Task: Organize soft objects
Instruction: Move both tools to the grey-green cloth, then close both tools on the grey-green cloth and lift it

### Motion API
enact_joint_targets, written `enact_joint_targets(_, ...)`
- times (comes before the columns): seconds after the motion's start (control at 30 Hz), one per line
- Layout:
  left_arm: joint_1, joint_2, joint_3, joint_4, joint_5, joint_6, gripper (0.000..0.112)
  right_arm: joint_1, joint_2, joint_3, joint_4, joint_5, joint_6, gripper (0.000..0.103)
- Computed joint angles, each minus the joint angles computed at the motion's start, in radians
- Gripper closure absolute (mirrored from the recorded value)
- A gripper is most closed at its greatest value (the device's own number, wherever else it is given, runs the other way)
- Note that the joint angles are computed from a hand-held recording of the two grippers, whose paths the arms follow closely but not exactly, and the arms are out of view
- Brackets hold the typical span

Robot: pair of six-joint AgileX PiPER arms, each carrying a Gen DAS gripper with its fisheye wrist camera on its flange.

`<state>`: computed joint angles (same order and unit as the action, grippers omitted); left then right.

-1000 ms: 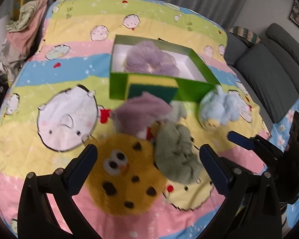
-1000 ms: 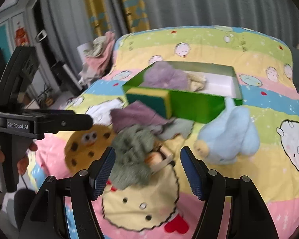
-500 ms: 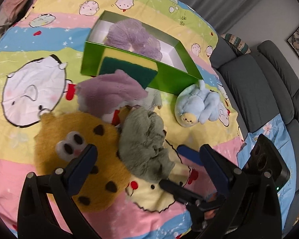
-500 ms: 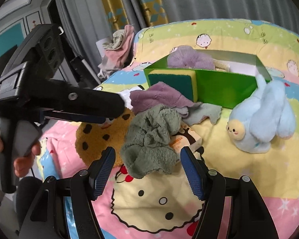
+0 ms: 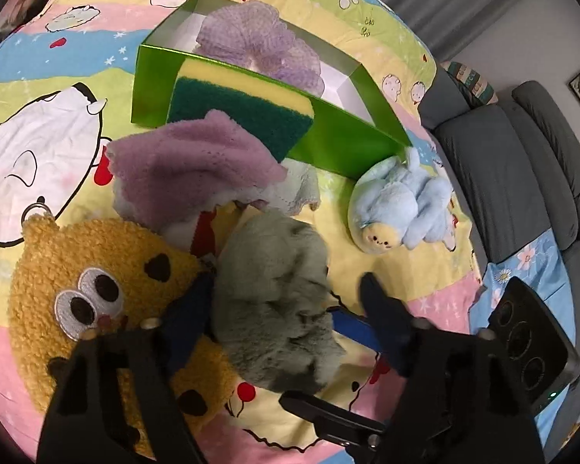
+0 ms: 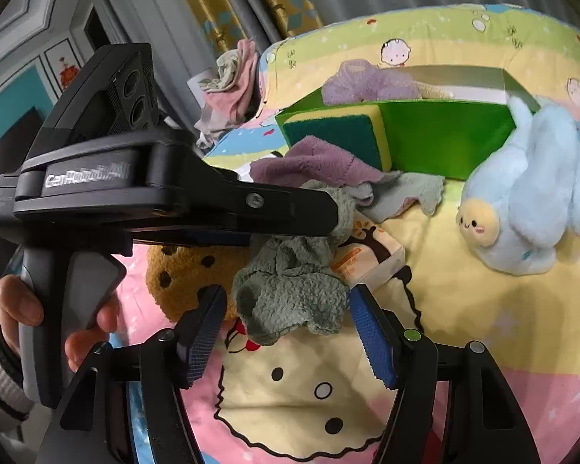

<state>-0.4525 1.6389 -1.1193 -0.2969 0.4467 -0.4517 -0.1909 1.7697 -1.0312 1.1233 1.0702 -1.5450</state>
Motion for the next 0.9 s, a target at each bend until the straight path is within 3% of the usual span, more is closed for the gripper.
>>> enact_joint_targets(0.1, -0.005, 0.019, -0.012, -0.020, 0.016, 0.028, 0.062, 0.017, 0.012, -0.007, -0.010, -0.009, 0.008, 0.041)
enact_joint_targets(0.2, 0.003, 0.035, -0.011, -0.073, 0.023, 0.065, 0.078, 0.025, 0.035, -0.023, -0.025, -0.009, 0.038, 0.058)
enact_joint_targets(0.23, 0.005, 0.039, -0.010, -0.077, 0.026, 0.061, 0.081, 0.026, 0.048, -0.034, -0.032, -0.008, 0.057, 0.066)
enact_joint_targets(0.37, 0.002, 0.027, 0.010, -0.085, 0.011, 0.054, 0.086, 0.018, 0.058, -0.037, -0.027, 0.004, 0.067, 0.082)
enact_joint_targets(0.43, -0.004, 0.012, 0.020, -0.078, 0.007, 0.041, 0.086, 0.010, 0.057, -0.033, -0.012, 0.032, 0.050, 0.083)
enact_joint_targets(0.7, -0.101, -0.103, 0.036, 0.255, 0.034, -0.247, 0.086, -0.036, 0.005, 0.017, 0.053, 0.113, -0.058, 0.083)
enact_joint_targets(0.9, -0.151, -0.159, 0.054, 0.405, 0.041, -0.395, 0.086, -0.052, -0.064, 0.073, 0.095, 0.134, -0.130, 0.083)
